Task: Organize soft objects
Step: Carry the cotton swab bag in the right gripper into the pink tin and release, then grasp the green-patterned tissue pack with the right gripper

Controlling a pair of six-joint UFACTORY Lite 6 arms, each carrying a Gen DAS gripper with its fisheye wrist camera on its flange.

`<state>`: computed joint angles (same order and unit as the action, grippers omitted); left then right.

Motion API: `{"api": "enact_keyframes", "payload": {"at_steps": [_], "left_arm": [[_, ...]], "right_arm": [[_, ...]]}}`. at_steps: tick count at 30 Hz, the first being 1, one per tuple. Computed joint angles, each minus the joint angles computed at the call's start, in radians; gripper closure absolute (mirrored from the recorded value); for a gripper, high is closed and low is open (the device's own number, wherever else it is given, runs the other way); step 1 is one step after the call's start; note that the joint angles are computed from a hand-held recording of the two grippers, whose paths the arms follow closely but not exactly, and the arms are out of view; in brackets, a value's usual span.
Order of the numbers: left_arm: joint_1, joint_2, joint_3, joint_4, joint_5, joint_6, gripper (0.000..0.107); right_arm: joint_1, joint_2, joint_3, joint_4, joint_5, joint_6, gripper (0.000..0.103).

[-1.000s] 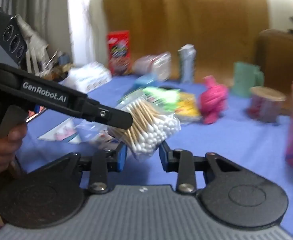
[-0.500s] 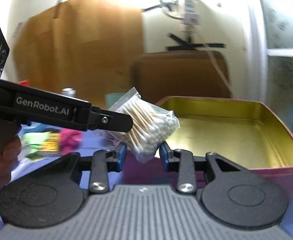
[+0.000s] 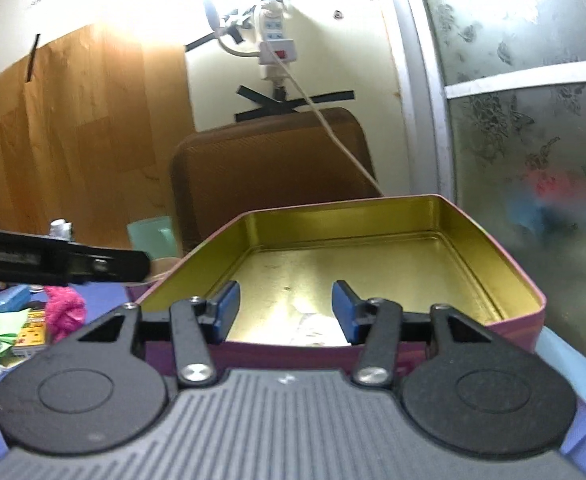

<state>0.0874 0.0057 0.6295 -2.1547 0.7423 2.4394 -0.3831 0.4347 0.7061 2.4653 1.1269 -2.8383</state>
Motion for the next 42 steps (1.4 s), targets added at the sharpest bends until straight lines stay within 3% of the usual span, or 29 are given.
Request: {"api": "enact_keyframes", "payload": {"at_steps": [7, 11, 17, 26, 29, 31, 34, 42], "left_arm": [[0.495, -0.022, -0.104, 0.274, 0.176, -0.057, 0.059], [0.753, 0.067, -0.066, 0.384, 0.224, -0.039, 0.059], [0.975, 0.226, 0.047, 0.502, 0.253, -0.083, 0.059], [1.084, 0.414, 0.234, 0.598, 0.292, -0.201, 0.059], [1.098, 0.449, 0.285, 0.625, 0.308, -0.271, 0.055], [1.09, 0.449, 0.298, 0.63, 0.314, -0.317, 0.05], [1.044, 0.448, 0.318, 0.616, 0.315, -0.317, 0.048], [0.89, 0.496, 0.382, 0.596, 0.227, -0.361, 0.047]], "right_arm": [[0.188, -0.031, -0.079, 0.043, 0.016, -0.047, 0.05], [0.339, 0.009, -0.038, 0.031, -0.053, -0.019, 0.05], [0.544, 0.088, 0.098, -0.013, -0.205, 0.091, 0.05], [0.815, 0.164, 0.307, -0.049, -0.42, 0.23, 0.048], [0.872, 0.212, 0.386, -0.021, -0.487, 0.211, 0.029], [0.923, 0.229, 0.402, 0.106, -0.514, 0.095, 0.015], [0.968, 0.268, 0.449, 0.229, -0.561, -0.032, 0.015], [0.971, 0.314, 0.481, 0.285, -0.56, -0.074, 0.016]]}}
